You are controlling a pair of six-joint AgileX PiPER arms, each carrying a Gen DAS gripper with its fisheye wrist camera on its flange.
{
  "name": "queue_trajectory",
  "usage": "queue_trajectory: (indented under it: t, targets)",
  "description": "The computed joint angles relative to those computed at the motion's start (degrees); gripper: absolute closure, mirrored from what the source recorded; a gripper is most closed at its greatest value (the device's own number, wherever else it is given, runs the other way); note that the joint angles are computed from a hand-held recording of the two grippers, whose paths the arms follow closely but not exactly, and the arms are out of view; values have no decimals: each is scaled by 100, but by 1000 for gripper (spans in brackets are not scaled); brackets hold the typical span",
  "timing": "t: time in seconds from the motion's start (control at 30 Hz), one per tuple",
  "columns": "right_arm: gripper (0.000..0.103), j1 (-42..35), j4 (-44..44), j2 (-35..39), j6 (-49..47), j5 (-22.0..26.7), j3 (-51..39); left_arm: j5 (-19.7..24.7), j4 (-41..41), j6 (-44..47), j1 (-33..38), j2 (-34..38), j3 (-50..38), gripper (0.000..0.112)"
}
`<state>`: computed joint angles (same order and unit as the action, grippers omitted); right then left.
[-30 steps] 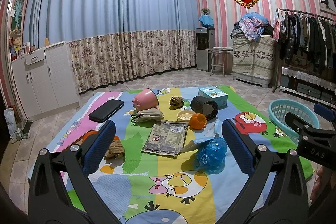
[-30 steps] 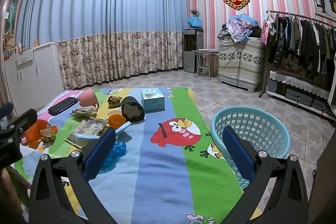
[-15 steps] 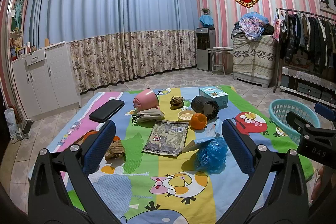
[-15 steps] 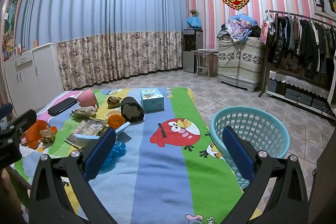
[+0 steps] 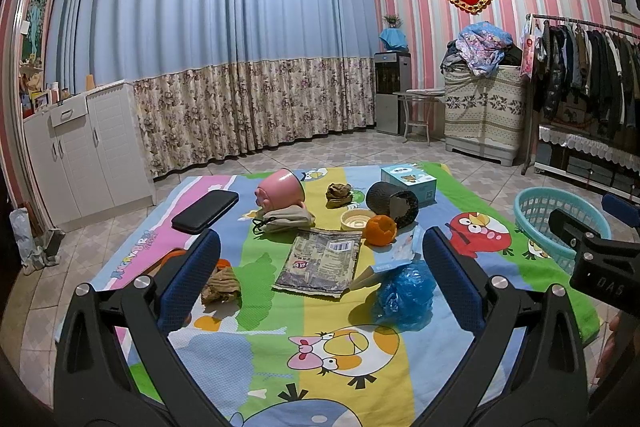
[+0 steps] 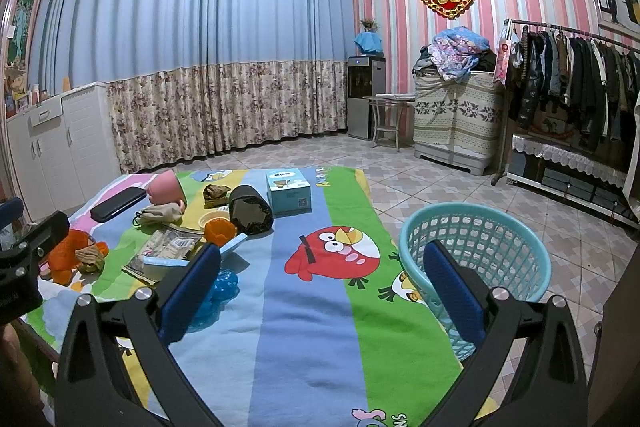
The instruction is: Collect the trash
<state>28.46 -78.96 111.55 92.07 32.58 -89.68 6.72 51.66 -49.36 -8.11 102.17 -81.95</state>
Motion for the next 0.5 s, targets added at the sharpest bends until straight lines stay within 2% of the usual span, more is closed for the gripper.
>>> queue_trajectory:
  t: [0.3, 0.4, 0.5]
  targets:
    - [4, -21, -12, -7, 23, -23, 10, -22, 120, -100, 18, 8, 16, 14]
    - [4, -19, -14, -6, 24, -19, 13, -32, -427, 434, 63, 30, -11, 14]
    - [4, -18, -26, -7, 39, -18, 19, -62, -315, 356, 102, 52, -6, 14]
